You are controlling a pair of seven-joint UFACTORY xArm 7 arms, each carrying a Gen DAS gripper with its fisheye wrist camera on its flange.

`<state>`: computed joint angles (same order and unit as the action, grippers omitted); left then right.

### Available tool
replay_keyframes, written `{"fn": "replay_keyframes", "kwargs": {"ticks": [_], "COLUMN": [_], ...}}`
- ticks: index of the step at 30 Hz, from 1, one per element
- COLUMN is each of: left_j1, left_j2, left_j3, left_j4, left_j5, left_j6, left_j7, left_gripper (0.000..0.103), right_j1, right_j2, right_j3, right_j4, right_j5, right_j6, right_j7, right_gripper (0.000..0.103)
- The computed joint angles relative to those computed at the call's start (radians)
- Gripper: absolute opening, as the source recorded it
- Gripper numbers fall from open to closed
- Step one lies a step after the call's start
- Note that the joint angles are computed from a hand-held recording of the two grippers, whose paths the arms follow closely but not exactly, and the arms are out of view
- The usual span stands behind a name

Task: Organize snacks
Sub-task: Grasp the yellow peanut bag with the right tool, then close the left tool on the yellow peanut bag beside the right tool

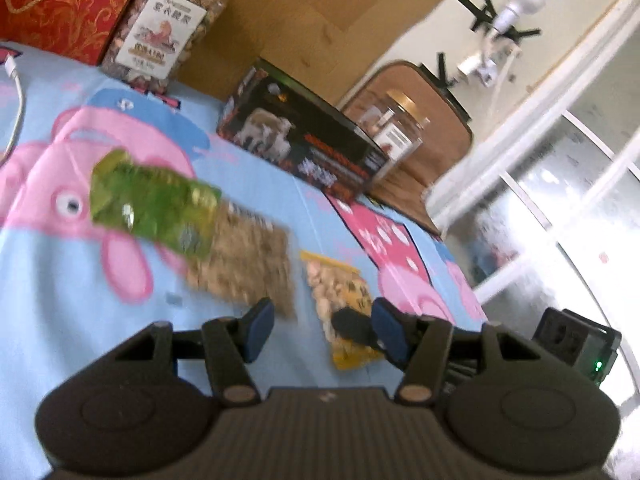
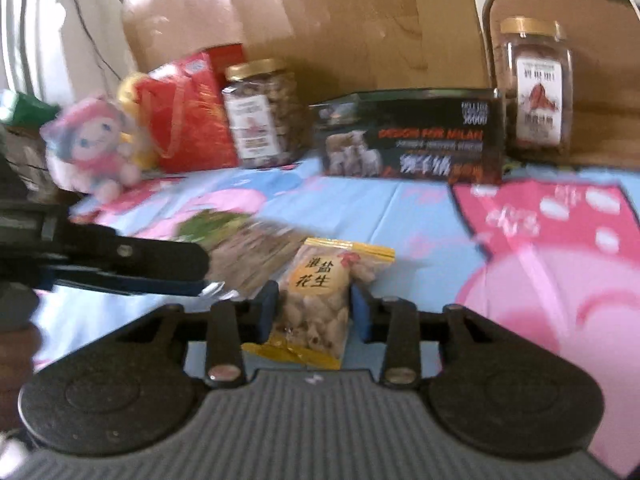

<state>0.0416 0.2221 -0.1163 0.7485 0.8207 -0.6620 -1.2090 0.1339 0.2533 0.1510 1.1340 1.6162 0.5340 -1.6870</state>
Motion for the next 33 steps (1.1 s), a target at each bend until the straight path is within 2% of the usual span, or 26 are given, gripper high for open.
{"fn": "replay_keyframes", "kwargs": {"ticks": [4, 6, 9, 10, 11, 15, 19, 21, 26, 29, 31, 33], "left_j1": [-0.004, -0.010, -0.030, -0.036, -0.038, -0.056, -0.098, -0.120, -0.203, -0.288, -0.324, -0.326], "left_j2": [-0.019, -0.032, -0.073, -0.085, -0.089, -0.093, -0.121, -0.129, -0.141, -0.135, -0.131, -0.129], "left_j3": [0.006, 0.013, 0.028, 0.031, 0.035, 0.040, 0.032, 0.027, 0.006, -0.017, -0.025, -0.024], "left_j4": [-0.066, -0.101, -0.165, -0.182, -0.194, -0.233, -0.250, -0.260, -0.286, -0.297, -0.298, -0.299], "left_j5": [0.005, -0.011, -0.078, -0.100, -0.113, -0.178, -0.276, -0.333, -0.566, -0.798, -0.893, -0.890], "left_j6": [-0.056, -0.068, -0.078, -0.079, -0.088, -0.126, -0.081, -0.071, -0.059, -0.072, -0.079, -0.084], "left_j7": [0.019, 0.028, 0.090, 0.108, 0.118, 0.177, 0.271, 0.321, 0.517, 0.727, 0.812, 0.817], "left_gripper": [0.057, 0.058, 0.058, 0.058, 0.058, 0.057, 0.057, 0.057, 0.057, 0.056, 0.056, 0.055], "right_j1": [-0.063, -0.055, -0.007, 0.004, 0.010, 0.021, 0.020, 0.007, 0.033, 0.055, 0.062, 0.063], "right_j2": [-0.074, -0.100, -0.151, -0.153, -0.145, -0.120, -0.132, -0.177, -0.226, -0.238, -0.242, -0.249], "right_j3": [-0.023, -0.027, -0.013, -0.013, -0.017, -0.024, -0.027, -0.040, -0.041, -0.036, -0.038, -0.044], "right_j4": [-0.115, -0.142, -0.191, -0.191, -0.182, -0.153, -0.170, -0.231, -0.292, -0.308, -0.314, -0.319], "right_j5": [-0.034, -0.092, -0.070, -0.059, -0.062, -0.062, -0.059, -0.055, 0.000, 0.028, 0.033, 0.017], "right_j6": [0.269, 0.316, 0.252, 0.238, 0.242, 0.206, 0.204, 0.234, 0.176, 0.133, 0.127, 0.138], "right_j7": [0.042, -0.007, -0.178, -0.200, -0.189, -0.105, -0.108, -0.165, -0.296, -0.378, -0.417, -0.440], "right_gripper": [0.039, 0.040, 0.045, 0.049, 0.056, 0.066, 0.070, 0.073, 0.074, 0.074, 0.067, 0.057]}}
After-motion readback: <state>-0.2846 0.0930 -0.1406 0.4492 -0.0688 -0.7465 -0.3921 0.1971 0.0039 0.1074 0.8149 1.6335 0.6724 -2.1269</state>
